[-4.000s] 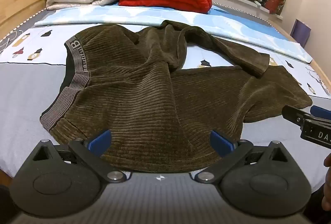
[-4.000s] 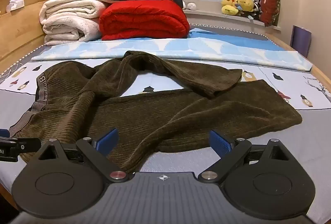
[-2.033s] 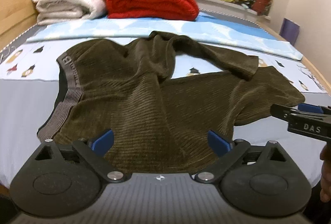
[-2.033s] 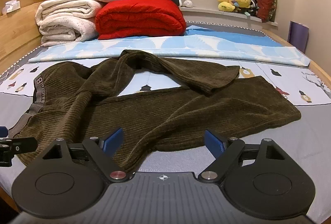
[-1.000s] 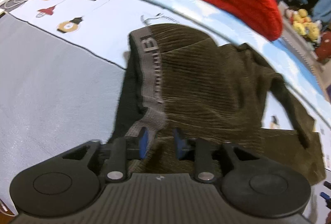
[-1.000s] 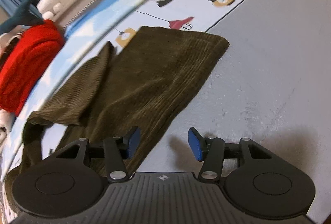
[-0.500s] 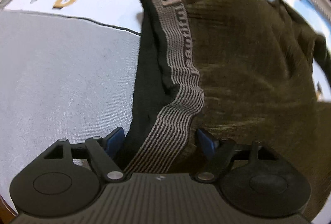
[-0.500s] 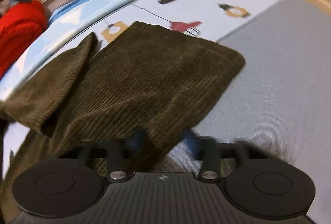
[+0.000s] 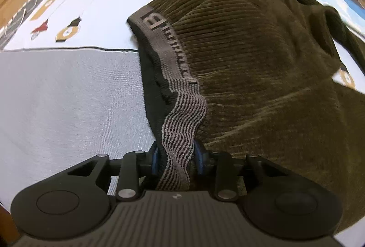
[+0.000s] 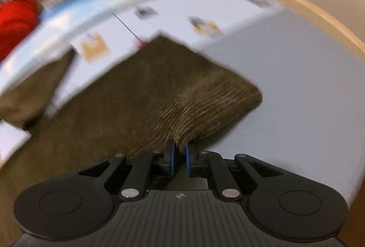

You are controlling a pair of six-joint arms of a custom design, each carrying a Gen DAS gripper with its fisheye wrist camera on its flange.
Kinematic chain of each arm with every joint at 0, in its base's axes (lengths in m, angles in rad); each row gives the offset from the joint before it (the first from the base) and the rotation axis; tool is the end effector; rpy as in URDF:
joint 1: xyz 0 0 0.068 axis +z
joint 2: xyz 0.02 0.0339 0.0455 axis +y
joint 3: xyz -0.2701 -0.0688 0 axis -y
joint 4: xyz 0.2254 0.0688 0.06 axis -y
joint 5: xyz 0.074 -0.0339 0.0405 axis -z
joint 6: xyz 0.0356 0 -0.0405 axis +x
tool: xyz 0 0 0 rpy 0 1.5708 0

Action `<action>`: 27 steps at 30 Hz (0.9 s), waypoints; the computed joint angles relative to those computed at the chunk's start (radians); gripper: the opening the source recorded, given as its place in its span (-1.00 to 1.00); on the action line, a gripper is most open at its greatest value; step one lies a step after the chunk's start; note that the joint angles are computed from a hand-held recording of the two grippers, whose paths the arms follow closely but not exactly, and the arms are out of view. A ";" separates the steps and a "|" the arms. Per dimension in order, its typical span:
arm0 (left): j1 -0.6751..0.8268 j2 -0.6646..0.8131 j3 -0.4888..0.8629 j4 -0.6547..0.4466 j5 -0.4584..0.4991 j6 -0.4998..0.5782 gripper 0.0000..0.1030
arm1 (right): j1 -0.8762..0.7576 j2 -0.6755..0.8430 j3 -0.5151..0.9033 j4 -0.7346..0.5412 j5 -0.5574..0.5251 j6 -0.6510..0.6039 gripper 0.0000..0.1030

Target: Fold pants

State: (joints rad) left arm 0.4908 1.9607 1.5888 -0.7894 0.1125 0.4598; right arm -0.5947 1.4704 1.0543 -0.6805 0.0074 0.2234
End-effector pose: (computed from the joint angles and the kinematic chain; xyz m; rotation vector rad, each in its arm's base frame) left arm 0.3529 0.1841 0.2370 -0.0104 2.7245 0.1225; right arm 0.2263 -0.1534 0.2485 1.0657 2.4524 -0.1290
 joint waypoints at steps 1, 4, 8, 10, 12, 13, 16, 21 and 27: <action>0.005 -0.008 -0.001 -0.008 0.010 0.025 -0.34 | -0.039 -0.001 0.001 -0.049 -0.006 -0.016 -0.83; 0.002 -0.033 -0.016 -0.011 -0.011 0.076 -0.34 | -0.181 -0.006 -0.002 -0.193 -0.088 -0.114 -0.83; -0.005 0.016 0.089 -0.108 -0.105 0.071 -0.34 | -0.229 -0.046 -0.011 -0.343 -0.181 -0.373 -0.76; 0.001 0.069 0.195 -0.209 -0.104 0.045 -0.28 | -0.274 -0.039 -0.002 -0.384 -0.225 -0.420 -0.63; 0.026 0.089 0.270 -0.273 -0.053 0.006 -0.14 | -0.338 -0.012 0.027 -0.392 -0.255 -0.390 -0.36; 0.029 0.100 0.308 -0.300 -0.039 -0.005 -0.09 | -0.362 -0.007 0.038 -0.389 -0.249 -0.369 -0.18; 0.032 0.075 0.283 -0.302 -0.043 0.006 0.13 | -0.401 0.003 0.057 -0.347 -0.186 -0.280 -0.08; 0.034 0.057 0.229 -0.286 -0.059 0.032 0.16 | -0.418 0.040 0.068 -0.307 -0.182 -0.180 -0.08; 0.013 0.055 0.182 -0.234 -0.081 0.083 -0.11 | -0.355 0.002 0.031 -0.249 -0.102 -0.190 -0.83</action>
